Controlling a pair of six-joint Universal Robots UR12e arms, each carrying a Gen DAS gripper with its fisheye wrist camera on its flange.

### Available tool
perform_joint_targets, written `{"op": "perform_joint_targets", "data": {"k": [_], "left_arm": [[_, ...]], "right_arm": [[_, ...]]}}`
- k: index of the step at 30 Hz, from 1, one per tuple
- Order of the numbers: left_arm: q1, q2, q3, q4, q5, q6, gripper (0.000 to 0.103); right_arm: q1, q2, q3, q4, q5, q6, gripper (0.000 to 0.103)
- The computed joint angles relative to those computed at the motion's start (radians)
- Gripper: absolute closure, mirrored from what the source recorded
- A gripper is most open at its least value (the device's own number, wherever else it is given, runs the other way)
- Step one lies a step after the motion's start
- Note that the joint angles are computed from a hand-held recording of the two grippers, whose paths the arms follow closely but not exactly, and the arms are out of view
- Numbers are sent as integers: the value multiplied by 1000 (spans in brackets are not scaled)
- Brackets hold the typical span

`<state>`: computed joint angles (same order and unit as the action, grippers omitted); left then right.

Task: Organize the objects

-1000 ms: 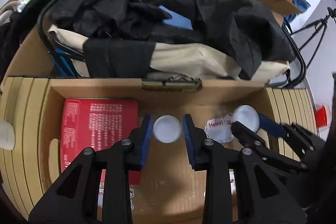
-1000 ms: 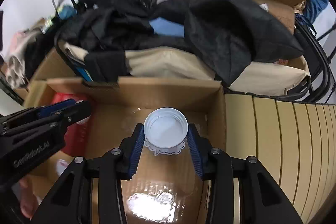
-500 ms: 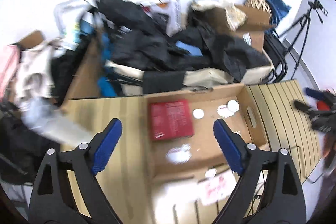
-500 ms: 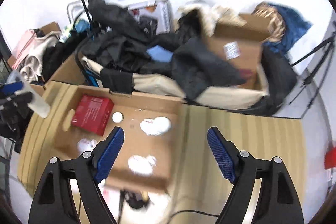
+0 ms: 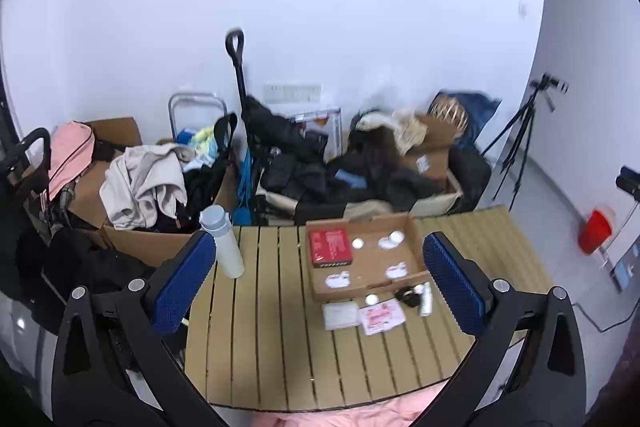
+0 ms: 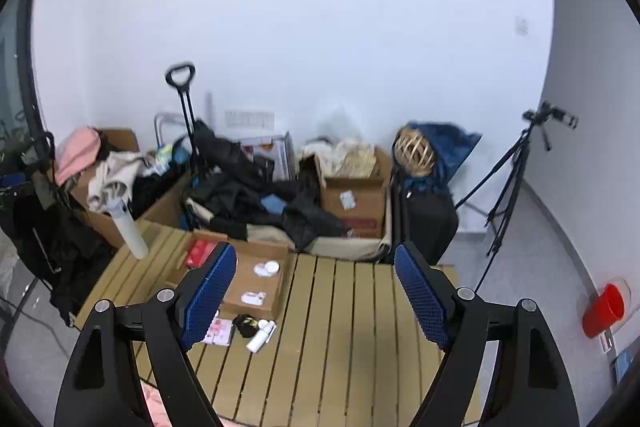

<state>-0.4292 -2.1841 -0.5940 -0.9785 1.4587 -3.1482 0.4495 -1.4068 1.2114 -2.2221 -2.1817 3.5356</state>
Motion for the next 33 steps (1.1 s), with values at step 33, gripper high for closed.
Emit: {"op": "perform_joint_targets", "data": {"k": [33], "left_arm": [[-17,-172,-365,306,-120,-3,27]], "right_arm": [[-17,389,135,-426,538,140,56]]}}
